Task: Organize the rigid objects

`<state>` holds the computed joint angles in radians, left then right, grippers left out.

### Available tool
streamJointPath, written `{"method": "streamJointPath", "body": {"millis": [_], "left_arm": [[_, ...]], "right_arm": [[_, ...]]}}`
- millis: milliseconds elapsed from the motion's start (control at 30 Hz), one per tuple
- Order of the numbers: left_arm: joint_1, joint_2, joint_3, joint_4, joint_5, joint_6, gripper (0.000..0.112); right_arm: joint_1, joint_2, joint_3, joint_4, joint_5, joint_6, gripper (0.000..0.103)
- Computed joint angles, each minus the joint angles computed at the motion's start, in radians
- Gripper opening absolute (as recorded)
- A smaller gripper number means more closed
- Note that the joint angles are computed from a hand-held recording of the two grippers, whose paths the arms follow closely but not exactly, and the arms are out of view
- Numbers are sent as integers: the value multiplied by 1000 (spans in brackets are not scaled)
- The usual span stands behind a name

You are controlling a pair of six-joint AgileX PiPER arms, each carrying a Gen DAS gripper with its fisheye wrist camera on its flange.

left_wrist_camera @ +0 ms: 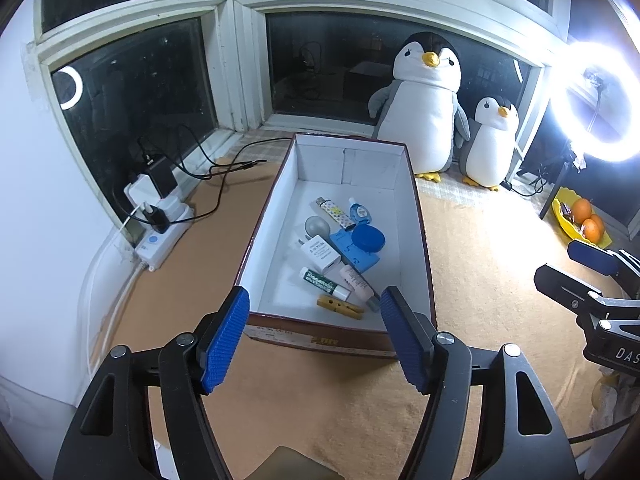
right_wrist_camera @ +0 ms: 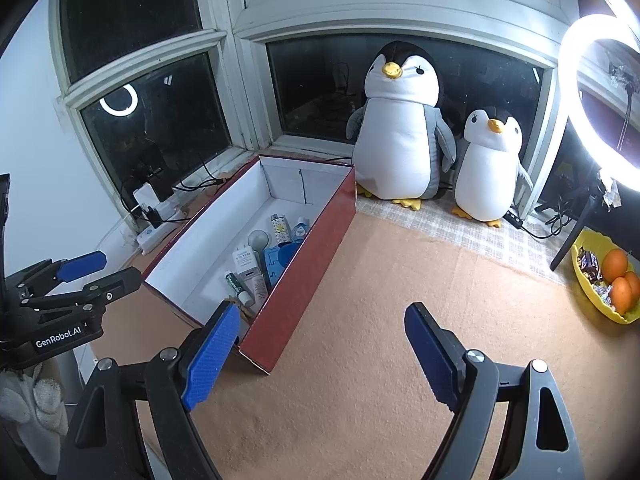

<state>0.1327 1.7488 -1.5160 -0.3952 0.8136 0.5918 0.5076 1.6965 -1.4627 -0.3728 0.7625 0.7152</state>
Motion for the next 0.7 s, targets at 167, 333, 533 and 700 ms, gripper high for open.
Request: {"method": "streamJointPath", "body": {"millis": [167,333,533,700], "left_arm": [[1,1,-2,-1,3,1,68],[1,1,-2,-1,2,1,68],[-3,2,-6,-2,3,-3,68],[-1,1,-5,-2,2,-1,68]], "right_arm": [[-4,-2,2,6,-3,-9,81],[-5,-2,3,7,-4,-11,82],[-7,-1,1,11,-3,-17,82],[-5,0,8,9,-6,-13,82]]}}
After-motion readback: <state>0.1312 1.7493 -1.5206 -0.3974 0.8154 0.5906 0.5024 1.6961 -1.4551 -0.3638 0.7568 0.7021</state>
